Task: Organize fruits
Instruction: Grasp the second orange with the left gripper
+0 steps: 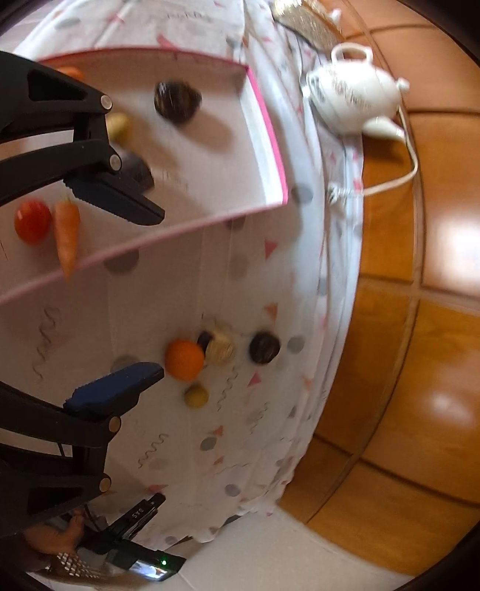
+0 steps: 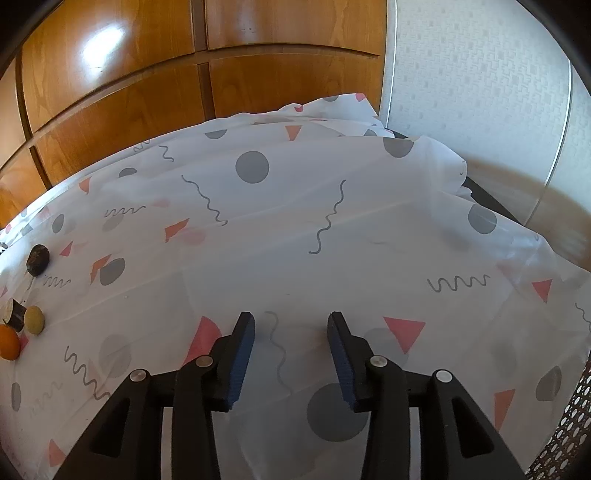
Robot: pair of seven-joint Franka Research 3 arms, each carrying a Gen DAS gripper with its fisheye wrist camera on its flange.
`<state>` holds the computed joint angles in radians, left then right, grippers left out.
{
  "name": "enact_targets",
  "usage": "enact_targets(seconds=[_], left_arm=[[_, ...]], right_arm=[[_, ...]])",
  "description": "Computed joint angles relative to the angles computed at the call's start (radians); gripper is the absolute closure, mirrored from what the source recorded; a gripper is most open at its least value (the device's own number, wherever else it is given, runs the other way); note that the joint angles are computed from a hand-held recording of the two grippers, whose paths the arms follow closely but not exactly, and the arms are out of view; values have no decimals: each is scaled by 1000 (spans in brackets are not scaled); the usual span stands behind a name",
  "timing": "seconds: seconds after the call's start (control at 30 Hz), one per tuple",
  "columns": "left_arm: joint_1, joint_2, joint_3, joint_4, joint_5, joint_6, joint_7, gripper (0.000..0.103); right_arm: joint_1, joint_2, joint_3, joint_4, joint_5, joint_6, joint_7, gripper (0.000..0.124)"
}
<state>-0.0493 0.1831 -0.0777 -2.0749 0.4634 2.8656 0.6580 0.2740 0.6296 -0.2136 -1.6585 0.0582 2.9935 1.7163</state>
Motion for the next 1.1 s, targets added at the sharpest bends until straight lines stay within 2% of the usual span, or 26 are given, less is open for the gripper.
enact_targets(seconds=[0.13,0.27,0.4,0.57,0.9,1.03,1.1], left_arm=[[9,74,-39,78,-82,-26,97,32],[15,150,-69,166,-166,-68,195,44],[-3,208,-66,234,-194,-91,238,49],[-15,265,-63,306,-225,-117,254,49],[-24,316,-53,365,-244,-144,251,49],[-30,326,-45,367,-240,-132,236,62],[-32,325,-41,363,-233,-121,230,63]], right_arm=[[-7,2,9,3,4,0,-8,79],[-9,3,13,5,6,2,-17,78],[-17,3,24,4,14,5,-33,75],[-16,2,25,1,19,9,-44,73],[-11,5,22,2,27,12,-51,70],[-22,2,37,-2,42,22,-54,70],[-23,0,37,-8,53,33,-48,70]])
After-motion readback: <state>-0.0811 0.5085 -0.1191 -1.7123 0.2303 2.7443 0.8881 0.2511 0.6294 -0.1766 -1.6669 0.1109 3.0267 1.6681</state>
